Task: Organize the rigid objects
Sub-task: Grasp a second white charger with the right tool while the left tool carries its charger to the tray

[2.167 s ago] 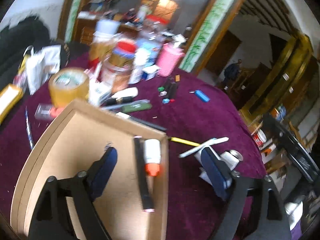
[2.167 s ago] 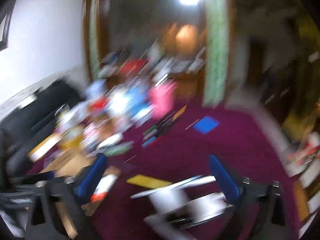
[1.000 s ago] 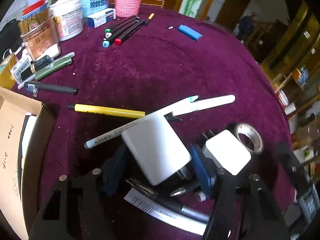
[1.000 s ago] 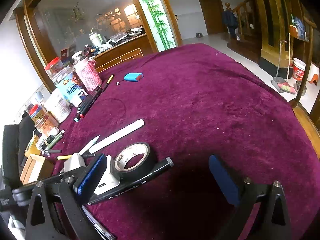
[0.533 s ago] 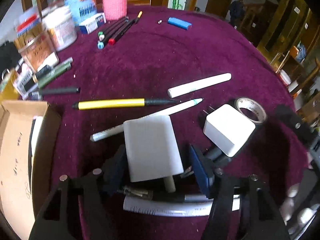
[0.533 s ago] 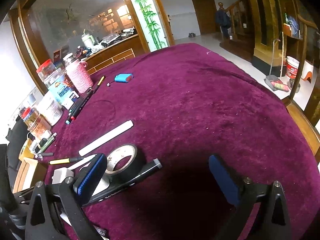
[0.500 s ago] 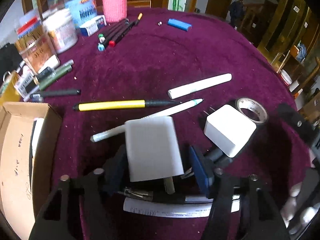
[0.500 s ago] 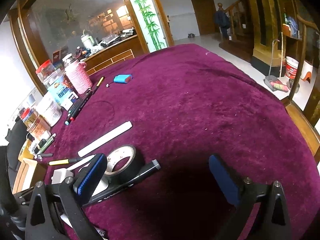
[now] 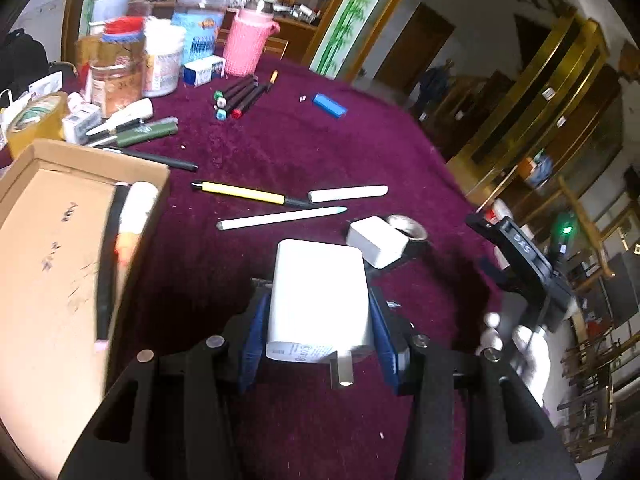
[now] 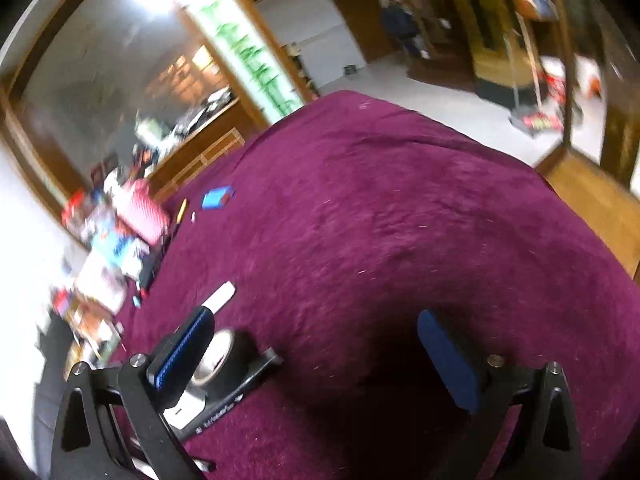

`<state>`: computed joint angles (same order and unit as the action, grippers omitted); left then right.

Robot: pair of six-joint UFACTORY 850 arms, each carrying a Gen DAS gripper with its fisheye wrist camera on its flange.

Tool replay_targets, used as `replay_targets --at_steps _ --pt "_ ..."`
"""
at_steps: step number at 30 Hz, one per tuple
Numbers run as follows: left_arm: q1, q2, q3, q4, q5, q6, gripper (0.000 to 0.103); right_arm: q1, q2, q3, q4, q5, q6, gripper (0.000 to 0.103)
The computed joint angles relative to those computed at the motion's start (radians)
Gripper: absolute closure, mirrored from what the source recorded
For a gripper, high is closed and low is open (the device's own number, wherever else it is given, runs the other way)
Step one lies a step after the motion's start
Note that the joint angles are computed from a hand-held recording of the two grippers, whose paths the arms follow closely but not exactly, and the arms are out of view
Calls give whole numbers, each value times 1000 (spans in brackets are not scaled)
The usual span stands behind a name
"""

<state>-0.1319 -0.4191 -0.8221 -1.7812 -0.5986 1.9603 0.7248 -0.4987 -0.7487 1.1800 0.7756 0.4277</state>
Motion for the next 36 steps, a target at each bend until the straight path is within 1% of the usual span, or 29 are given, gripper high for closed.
replay_targets --at_steps 4,5,7,8,12,14,16,18,19,20,21,22,24,25,27,28,30,32,36 --pt "46 39 47 5 -48 36 56 -11 3 -1 -96 -62 72 1" --pt "58 45 55 9 -58 45 56 -7 3 -11 -100 -71 57 1" --pt "78 61 73 -1 -65 75 56 10 0 -48 -82 -85 -35 1" --pt "87 65 79 -8 -66 89 56 20 -3 -72 -68 -91 -101 1" --pt "124 67 86 -15 -85 107 56 41 -43 -212 61 -147 -510 1" --pt "143 62 83 -4 -95 95 56 39 -92 -301 101 -196 -719 1" --pt "158 58 81 5 -100 88 56 35 -147 -379 214 -221 -928 2" --pt "175 53 79 11 -102 84 56 28 -194 -448 373 -244 -1138 12" --pt "183 51 76 15 -103 82 56 21 -210 -473 439 -268 -1223 24" --pt "190 48 73 16 -103 80 56 18 -228 -495 488 -272 -1287 31" --pt "198 43 69 15 -102 79 56 24 -242 -514 519 -246 -1336 31" --pt "203 42 69 15 -102 79 56 25 -252 -529 552 -243 -1377 33" --pt "214 32 60 17 -102 71 56 32 -261 -542 581 -226 -1422 40" --pt "219 28 57 20 -103 65 56 36 -265 -551 605 -214 -1452 45" --pt "230 21 52 24 -106 59 56 41 -268 -567 645 -198 -1498 47" --pt "236 19 51 24 -107 59 56 40 -266 -565 634 -203 -1484 48" --pt "247 17 48 26 -107 56 56 43 -245 -539 599 -222 -1420 48" --pt "261 17 44 34 -105 46 56 49 -214 -501 532 -235 -1318 48" --pt "290 8 14 69 -97 13 56 62 -169 -466 407 -253 -1160 48"
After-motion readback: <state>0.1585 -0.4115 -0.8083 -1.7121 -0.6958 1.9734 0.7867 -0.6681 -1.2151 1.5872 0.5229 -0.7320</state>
